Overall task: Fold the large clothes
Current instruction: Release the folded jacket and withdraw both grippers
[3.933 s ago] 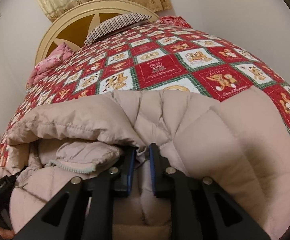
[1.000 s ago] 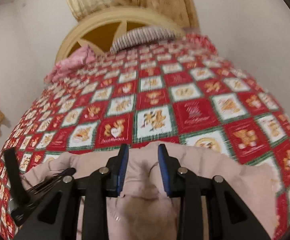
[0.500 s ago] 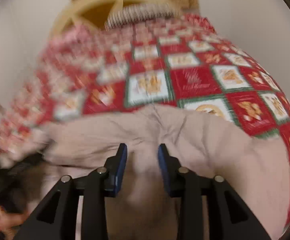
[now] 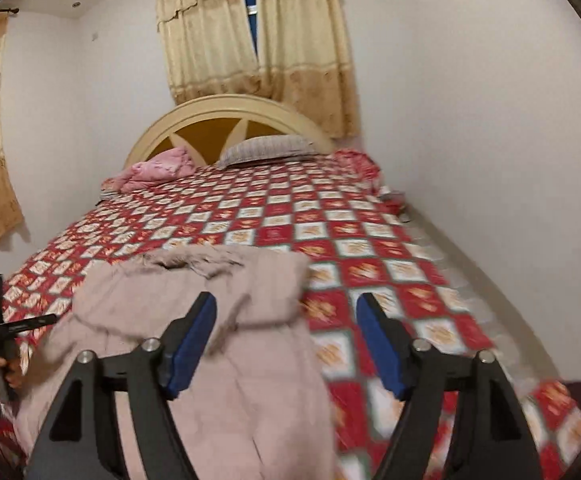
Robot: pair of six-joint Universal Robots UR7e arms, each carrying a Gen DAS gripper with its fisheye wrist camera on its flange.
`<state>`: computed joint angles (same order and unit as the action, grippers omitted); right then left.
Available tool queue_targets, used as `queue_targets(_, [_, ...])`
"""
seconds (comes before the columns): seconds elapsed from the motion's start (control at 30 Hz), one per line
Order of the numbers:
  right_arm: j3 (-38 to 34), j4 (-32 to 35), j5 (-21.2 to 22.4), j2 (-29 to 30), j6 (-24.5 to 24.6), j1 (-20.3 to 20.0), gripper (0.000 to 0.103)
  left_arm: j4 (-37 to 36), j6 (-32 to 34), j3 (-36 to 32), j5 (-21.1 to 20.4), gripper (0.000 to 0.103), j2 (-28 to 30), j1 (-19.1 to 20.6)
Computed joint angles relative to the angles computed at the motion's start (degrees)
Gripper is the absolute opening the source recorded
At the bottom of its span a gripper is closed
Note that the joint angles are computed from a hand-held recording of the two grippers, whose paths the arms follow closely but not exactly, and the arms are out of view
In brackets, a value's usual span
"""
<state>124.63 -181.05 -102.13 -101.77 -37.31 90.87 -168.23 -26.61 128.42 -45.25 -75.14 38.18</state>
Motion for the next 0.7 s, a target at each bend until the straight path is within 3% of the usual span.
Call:
queue_targets(0.1, [3.9,6.2,3.0,-7.2,1.6,-3.4,0.084,1.9,-9.4,7.3,0.5,0.066,-6.8,-3.3])
queue_targets(0.2, [6.4,11.8,5.4,-11.3,3.7,-6.9,0.083,5.2,-14.4,10.4,0.4,0.066,-10.6,-5.8])
queue_targets(0.27, [7.3,14.5,10.8,-14.6,5.0,-9.2,0.076,7.9,-17.0,12.3,1.4,0.066,-13.3,-8.3])
queue_targets(0.4, [8.4,18.7,20.4,-23.7,3.5,-10.4,0.077,14.0,-21.2,15.1,3.0,0.066,-18.0,-13.2])
queue_targets(0.47, [8.4,19.6,22.3,-28.1,2.4,-8.5,0.077,15.8,-22.1,15.7,4.3,0.066,-19.2,-14.8])
queue_targets(0.53, [7.4,21.0,21.6,-32.0,1.7,-3.9,0.077,15.9,-22.3,15.9,4.4,0.066,-19.8,-15.2])
queue_targets(0.6, [6.4,22.8,21.0,-34.1,0.8,-0.2,0.085,16.7,-22.7,16.0,4.0,0.066,-20.8,-15.3])
queue_targets(0.63, [6.1,22.7,18.3,-34.2,0.6,2.8,0.093,17.1,-23.0,16.0,4.0,0.066,-21.1,-15.5])
queue_targets(0.7, [5.7,21.7,10.5,-32.6,0.1,8.9,0.098,18.9,-23.4,16.5,3.9,0.066,-22.3,-16.3])
